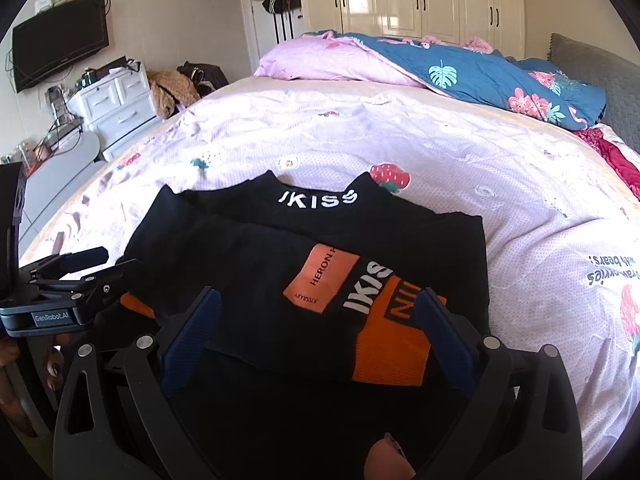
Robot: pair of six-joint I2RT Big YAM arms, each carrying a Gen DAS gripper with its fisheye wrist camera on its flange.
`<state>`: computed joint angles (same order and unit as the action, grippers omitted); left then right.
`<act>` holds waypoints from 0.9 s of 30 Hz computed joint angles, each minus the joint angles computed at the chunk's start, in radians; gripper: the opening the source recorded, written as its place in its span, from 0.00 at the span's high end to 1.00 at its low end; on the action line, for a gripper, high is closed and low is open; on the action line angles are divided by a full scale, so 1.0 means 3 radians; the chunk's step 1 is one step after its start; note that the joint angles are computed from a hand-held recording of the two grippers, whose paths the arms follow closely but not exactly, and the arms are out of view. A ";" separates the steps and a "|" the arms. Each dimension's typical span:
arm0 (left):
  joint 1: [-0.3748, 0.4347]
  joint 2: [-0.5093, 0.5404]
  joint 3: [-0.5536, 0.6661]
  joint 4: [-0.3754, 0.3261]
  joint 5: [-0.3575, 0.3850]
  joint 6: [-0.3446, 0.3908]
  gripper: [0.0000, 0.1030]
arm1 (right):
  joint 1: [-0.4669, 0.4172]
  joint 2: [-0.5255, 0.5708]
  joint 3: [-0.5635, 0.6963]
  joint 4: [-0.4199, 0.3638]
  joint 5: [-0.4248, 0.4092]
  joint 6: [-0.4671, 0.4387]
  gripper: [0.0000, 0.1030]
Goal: Fold small clothes
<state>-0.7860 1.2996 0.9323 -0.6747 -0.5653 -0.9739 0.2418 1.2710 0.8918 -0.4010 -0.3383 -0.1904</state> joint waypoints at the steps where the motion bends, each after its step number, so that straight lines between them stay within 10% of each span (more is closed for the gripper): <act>1: -0.0013 0.0009 0.0019 -0.0042 -0.0051 -0.0007 0.09 | -0.0003 -0.0009 -0.0004 0.0004 0.0000 0.0005 0.05; 27: -0.0306 -0.0366 0.0046 -0.0302 -0.0598 -0.0201 0.09 | -0.0317 -0.0505 -0.0130 0.0054 -0.0252 0.0162 0.04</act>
<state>-0.8777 1.1899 0.9462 -0.7654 -0.7446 -1.0340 0.1467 1.1195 0.8529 -0.3848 -0.4139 -0.1417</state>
